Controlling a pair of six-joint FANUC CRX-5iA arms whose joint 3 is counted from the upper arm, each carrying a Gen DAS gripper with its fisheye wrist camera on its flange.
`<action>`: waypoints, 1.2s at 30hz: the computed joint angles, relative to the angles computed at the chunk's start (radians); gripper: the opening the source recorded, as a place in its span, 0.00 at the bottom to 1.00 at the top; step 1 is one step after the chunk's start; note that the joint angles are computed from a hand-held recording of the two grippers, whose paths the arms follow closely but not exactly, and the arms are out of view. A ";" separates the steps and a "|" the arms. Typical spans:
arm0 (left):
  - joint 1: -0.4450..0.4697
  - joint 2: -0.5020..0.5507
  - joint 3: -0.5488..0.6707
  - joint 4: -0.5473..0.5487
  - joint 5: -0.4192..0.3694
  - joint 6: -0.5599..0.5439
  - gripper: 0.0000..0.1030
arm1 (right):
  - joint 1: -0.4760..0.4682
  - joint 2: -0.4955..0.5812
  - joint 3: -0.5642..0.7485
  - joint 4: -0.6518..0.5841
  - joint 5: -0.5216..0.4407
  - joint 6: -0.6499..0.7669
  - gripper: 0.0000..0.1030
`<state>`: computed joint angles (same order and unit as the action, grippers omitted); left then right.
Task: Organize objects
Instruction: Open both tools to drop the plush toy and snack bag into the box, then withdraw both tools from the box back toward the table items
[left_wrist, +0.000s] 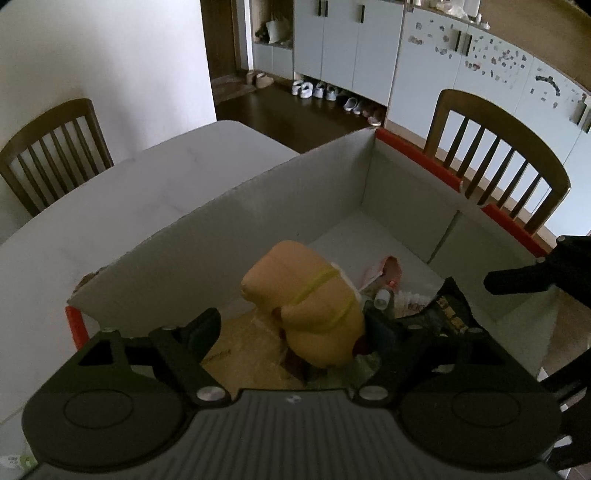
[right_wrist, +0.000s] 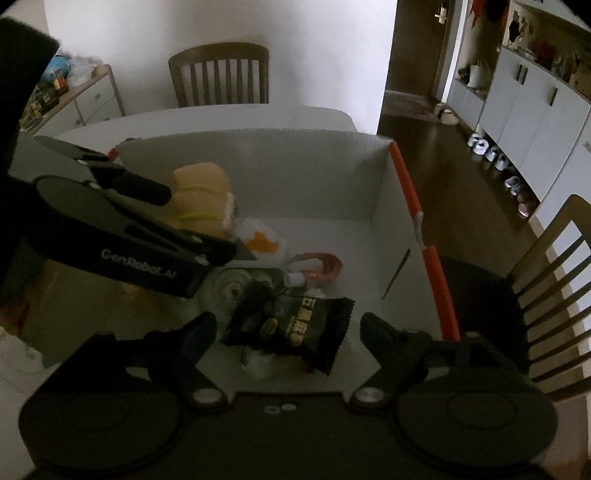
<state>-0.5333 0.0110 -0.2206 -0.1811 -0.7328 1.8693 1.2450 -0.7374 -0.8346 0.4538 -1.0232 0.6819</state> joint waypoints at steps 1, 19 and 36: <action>-0.001 -0.007 -0.004 -0.003 0.003 0.003 0.84 | 0.007 -0.008 -0.001 0.006 -0.006 -0.008 0.85; 0.004 -0.239 -0.155 0.022 0.081 0.015 0.95 | 0.228 -0.128 -0.005 0.147 -0.173 -0.208 0.87; 0.098 -0.577 -0.370 0.123 0.109 -0.132 0.96 | 0.525 -0.074 0.024 0.272 -0.307 -0.501 0.93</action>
<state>-0.4354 -0.5656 -0.5910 -0.0582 -0.6237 1.7369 1.7700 -0.8110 -0.8107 0.7261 -1.3300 0.1812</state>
